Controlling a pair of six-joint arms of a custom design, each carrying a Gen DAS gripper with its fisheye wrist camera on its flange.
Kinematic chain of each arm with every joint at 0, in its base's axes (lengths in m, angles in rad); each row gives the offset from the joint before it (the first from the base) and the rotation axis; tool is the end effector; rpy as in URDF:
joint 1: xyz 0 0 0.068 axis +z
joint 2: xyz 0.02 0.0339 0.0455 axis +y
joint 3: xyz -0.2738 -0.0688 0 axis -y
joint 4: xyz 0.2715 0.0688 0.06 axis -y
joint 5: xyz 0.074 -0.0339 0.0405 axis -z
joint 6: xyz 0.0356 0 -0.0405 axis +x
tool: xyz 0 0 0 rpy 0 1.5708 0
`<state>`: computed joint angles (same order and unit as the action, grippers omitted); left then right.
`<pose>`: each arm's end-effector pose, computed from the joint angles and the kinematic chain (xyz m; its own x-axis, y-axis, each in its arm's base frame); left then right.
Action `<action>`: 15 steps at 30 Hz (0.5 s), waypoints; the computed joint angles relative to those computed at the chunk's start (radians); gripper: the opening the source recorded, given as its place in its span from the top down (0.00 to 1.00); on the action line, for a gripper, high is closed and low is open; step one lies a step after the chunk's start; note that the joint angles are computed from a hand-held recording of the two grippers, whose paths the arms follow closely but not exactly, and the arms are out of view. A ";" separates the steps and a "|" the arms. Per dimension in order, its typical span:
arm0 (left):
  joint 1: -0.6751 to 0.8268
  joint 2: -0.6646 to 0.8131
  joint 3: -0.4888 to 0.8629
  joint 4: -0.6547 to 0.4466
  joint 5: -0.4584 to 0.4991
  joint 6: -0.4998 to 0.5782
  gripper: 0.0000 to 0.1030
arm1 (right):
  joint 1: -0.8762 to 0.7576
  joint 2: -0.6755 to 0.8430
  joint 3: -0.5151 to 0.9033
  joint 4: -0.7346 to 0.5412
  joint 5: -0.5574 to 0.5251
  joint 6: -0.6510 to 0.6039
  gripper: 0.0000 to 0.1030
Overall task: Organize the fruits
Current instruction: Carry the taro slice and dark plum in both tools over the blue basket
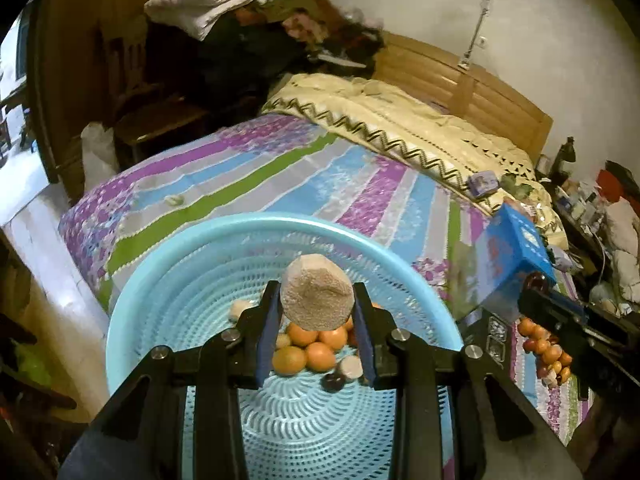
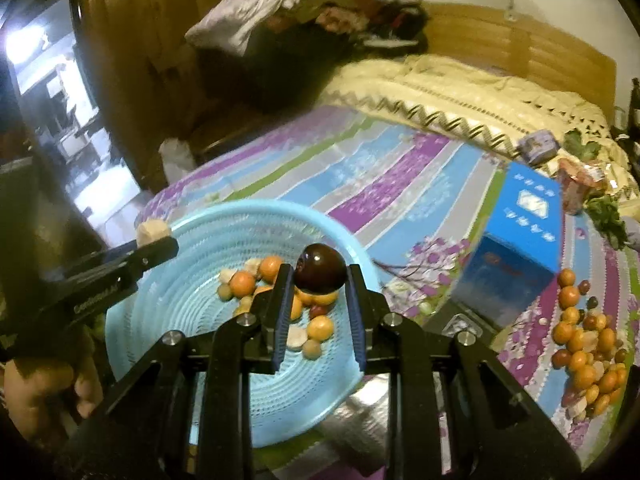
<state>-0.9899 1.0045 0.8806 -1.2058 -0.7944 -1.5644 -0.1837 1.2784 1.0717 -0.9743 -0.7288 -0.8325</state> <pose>0.1165 -0.1312 0.2745 -0.4957 -0.5217 -0.6943 -0.5297 0.8151 -0.2343 0.2573 -0.0237 0.2857 -0.5288 -0.4629 -0.7114 -0.7484 0.6497 0.1335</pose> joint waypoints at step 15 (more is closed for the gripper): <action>0.041 -0.154 -0.142 -0.015 0.087 -0.032 0.66 | 0.118 0.016 -0.036 -0.010 0.114 0.035 0.74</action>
<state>-0.9492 0.8507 0.7385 -1.2203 -0.7076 -1.5961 -0.0655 1.2941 1.0361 -0.9845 -0.6151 -0.7970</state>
